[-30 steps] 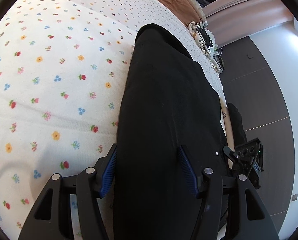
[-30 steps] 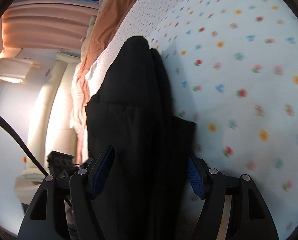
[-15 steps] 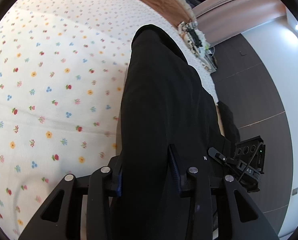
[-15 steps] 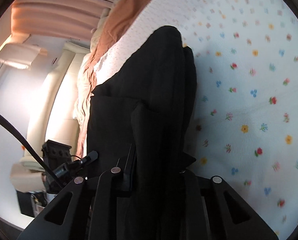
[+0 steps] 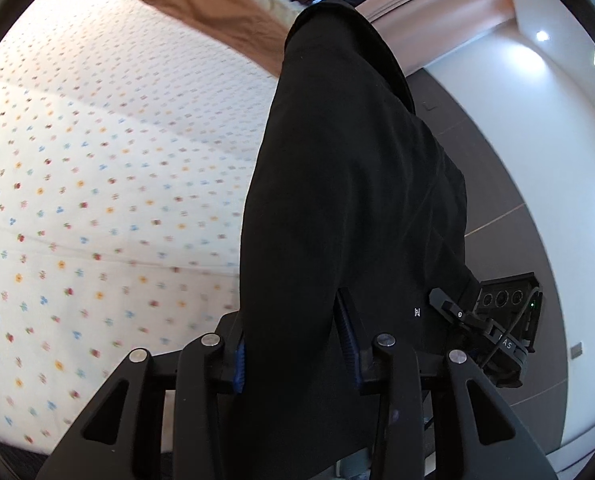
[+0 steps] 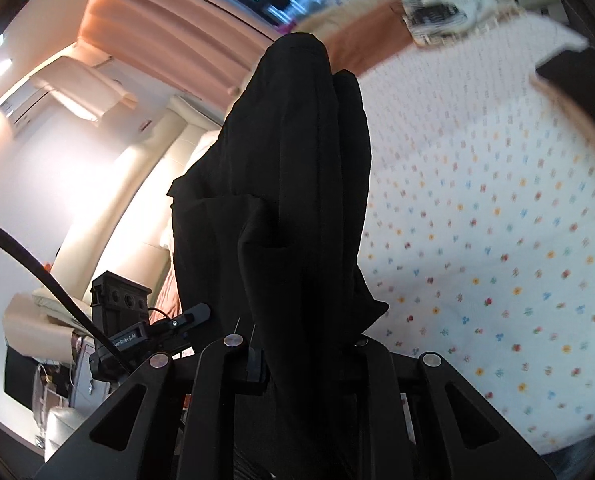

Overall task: Fold large clothes
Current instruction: 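Lift the folded black shirt with both grippers toward the clothes stack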

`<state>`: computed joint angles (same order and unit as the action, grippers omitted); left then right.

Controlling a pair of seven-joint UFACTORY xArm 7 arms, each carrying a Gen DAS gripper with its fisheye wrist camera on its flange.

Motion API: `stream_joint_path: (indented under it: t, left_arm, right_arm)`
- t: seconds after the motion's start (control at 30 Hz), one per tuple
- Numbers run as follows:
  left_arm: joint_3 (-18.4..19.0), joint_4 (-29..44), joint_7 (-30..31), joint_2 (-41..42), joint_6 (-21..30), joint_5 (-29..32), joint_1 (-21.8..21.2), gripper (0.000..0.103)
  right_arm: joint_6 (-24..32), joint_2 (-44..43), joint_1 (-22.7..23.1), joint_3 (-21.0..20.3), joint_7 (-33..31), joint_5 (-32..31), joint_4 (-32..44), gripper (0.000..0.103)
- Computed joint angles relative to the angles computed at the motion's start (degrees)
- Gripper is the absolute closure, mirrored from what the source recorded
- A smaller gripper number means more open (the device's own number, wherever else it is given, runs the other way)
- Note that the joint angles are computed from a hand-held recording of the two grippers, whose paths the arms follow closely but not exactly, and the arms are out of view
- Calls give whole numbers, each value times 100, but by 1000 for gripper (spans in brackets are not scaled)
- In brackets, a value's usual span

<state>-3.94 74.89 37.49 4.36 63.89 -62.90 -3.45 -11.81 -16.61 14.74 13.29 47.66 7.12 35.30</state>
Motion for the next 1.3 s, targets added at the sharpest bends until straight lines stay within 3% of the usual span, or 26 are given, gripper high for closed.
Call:
stream_joint_path:
  t: [0.13, 0.27, 0.47, 0.67, 0.9, 1.1, 1.3]
  left_arm:
    - [-9, -191, -36, -461, 86, -144, -100, 65]
    - [67, -384, -80, -972, 202, -206, -311, 65]
    - [28, -265, -337, -1417, 42, -54, -793, 65]
    - [-180, 155, -661, -1318, -53, 251, -1324, 65]
    - [-554, 1071, -914, -592, -111, 398, -1806, 65]
    - [-1003, 2127, -1273, 429, -386, 622, -2109, 65]
    - [-1405, 3429, -1676, 1574, -45, 1079, -2271, 65]
  right_arm:
    - [807, -1139, -698, 705, 233, -46, -220, 88]
    - [1624, -2195, -817, 900, 662, -311, -376, 88]
    - [2589, -3553, -231, 331, 633, -571, -650, 88]
    - [3354, -5105, -162, -29, 405, -648, -1228, 88]
    - [4254, -6245, -324, -851, -528, -607, -1365, 88]
    - [4901, -6383, -759, -1182, -1095, -451, -1062, 88]
    - [5856, -6132, -1191, -1291, -1501, -445, -320, 88]
